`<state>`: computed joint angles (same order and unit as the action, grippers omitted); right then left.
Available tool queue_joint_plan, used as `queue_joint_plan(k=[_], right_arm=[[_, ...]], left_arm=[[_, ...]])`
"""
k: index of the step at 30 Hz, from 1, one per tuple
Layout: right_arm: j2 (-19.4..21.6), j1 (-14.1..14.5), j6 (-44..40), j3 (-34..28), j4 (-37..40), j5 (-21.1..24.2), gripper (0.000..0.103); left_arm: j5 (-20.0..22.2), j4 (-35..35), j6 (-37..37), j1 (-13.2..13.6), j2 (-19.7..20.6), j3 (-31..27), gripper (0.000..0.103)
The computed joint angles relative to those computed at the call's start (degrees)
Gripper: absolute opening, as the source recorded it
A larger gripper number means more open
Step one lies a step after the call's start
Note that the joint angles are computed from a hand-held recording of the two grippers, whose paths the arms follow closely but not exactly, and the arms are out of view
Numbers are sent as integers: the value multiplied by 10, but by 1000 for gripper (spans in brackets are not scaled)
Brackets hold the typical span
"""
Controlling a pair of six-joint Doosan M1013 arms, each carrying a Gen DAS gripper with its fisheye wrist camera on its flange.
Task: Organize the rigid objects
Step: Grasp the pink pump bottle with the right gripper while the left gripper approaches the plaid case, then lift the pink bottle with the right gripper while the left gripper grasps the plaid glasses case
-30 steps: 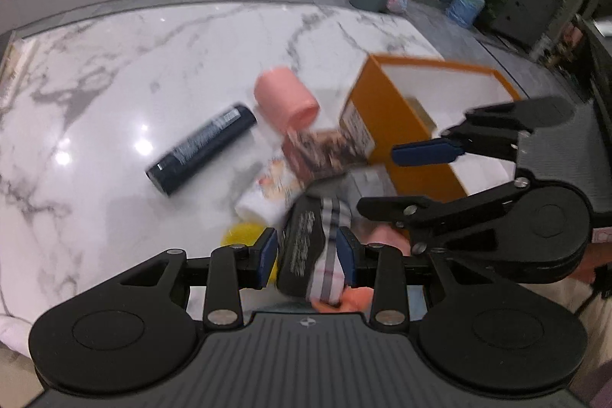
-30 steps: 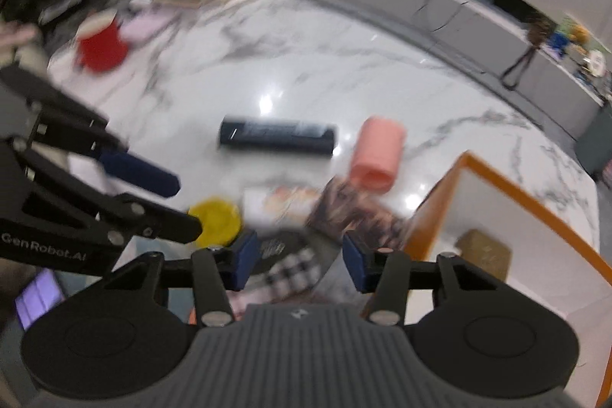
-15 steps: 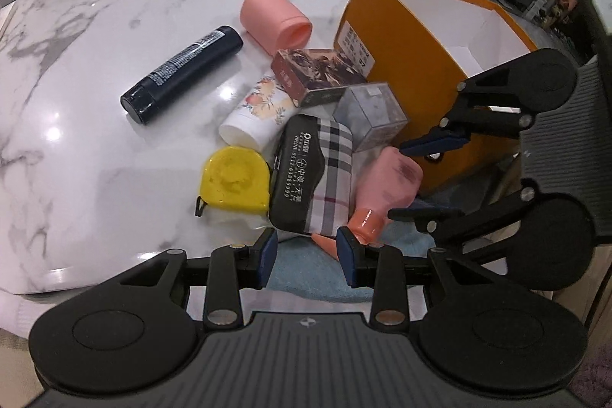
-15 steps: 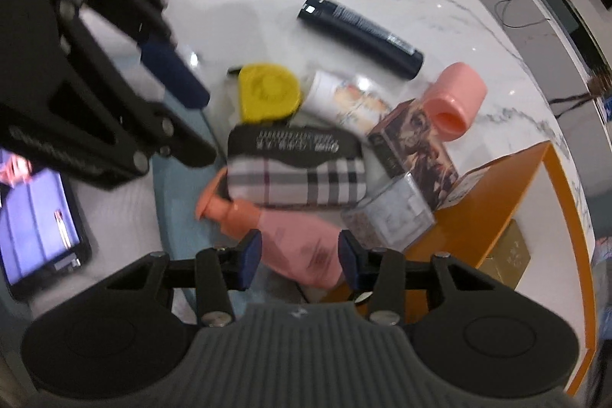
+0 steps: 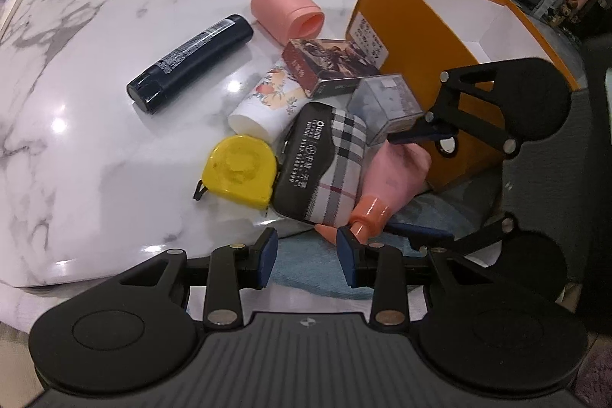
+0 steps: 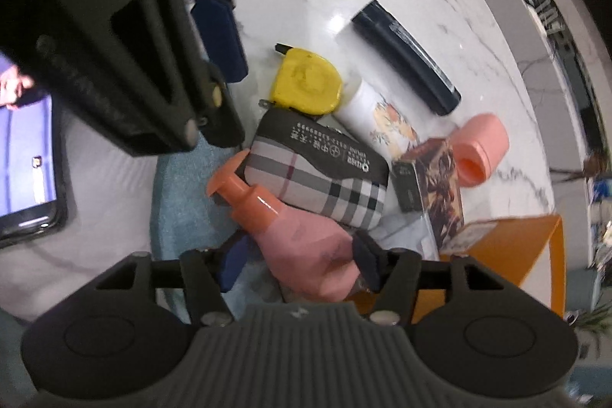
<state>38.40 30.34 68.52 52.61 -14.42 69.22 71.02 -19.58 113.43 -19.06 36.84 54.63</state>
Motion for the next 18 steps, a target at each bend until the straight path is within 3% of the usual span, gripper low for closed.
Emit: queue_joint_plan(k=[7, 12, 16, 18], right_arm=[[-11, 6, -2, 33, -15, -69, 58], [-14, 12, 19, 43, -25, -90, 53], [-27, 8, 73, 61, -31, -129, 34], [-31, 1, 108, 61, -24, -132, 32]], left_arm=[[-4, 3, -5, 2, 1, -3, 42], [-8, 5, -22, 7, 4, -8, 42], [-13, 3, -19, 7, 3, -6, 42], [-22, -2, -12, 8, 1, -2, 42]])
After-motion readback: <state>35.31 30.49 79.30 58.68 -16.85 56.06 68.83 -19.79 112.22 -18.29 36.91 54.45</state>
